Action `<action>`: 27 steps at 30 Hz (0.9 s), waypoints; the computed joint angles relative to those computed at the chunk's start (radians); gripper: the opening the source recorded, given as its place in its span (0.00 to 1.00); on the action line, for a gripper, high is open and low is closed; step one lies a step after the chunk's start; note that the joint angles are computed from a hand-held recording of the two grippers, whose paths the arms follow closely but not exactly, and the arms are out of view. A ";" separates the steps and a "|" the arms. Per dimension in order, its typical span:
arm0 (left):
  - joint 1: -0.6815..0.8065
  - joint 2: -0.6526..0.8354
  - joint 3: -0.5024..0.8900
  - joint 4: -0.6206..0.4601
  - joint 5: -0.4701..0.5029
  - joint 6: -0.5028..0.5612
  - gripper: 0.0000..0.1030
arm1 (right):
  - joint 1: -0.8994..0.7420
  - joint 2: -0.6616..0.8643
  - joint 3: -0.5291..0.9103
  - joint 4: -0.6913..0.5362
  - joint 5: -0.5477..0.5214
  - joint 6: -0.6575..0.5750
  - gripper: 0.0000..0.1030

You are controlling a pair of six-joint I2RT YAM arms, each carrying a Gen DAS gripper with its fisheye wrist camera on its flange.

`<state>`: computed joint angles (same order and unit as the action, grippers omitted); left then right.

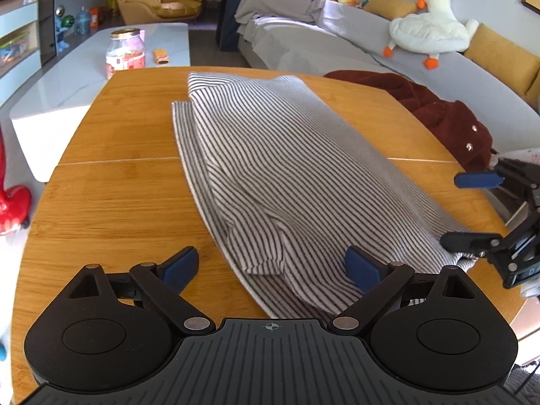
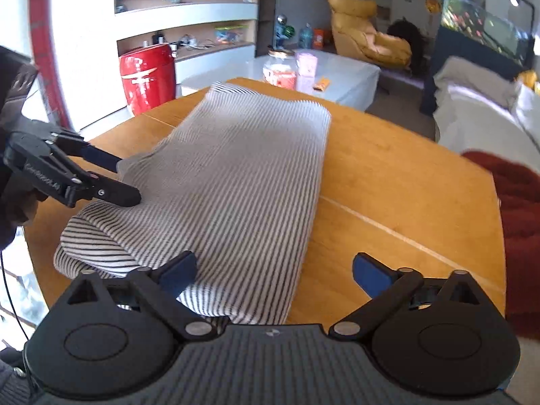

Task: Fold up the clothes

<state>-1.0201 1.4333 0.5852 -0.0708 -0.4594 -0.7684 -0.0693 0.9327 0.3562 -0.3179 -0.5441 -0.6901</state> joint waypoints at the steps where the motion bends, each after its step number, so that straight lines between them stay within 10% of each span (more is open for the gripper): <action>1: -0.010 -0.017 0.000 -0.030 -0.020 -0.006 0.94 | -0.001 -0.030 0.014 -0.059 -0.041 -0.053 0.77; 6: -0.059 -0.098 -0.001 -0.155 -0.094 -0.043 0.94 | 0.145 -0.102 0.032 -0.257 -0.103 -0.226 0.72; 14: -0.162 -0.213 0.011 -0.248 -0.137 -0.046 0.96 | 0.476 -0.293 -0.202 0.049 0.196 -0.197 0.67; 21: -0.214 -0.206 0.021 -0.214 -0.090 0.043 0.98 | 0.240 0.114 0.073 -0.076 -0.065 0.015 0.59; 27: -0.218 -0.078 0.052 -0.184 -0.046 0.127 0.99 | 0.188 0.175 0.121 -0.140 -0.124 0.034 0.59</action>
<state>-1.2385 1.3551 0.6370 -0.2547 -0.5052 -0.6417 0.1186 1.1079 0.4777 -0.4576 -0.6683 -0.6565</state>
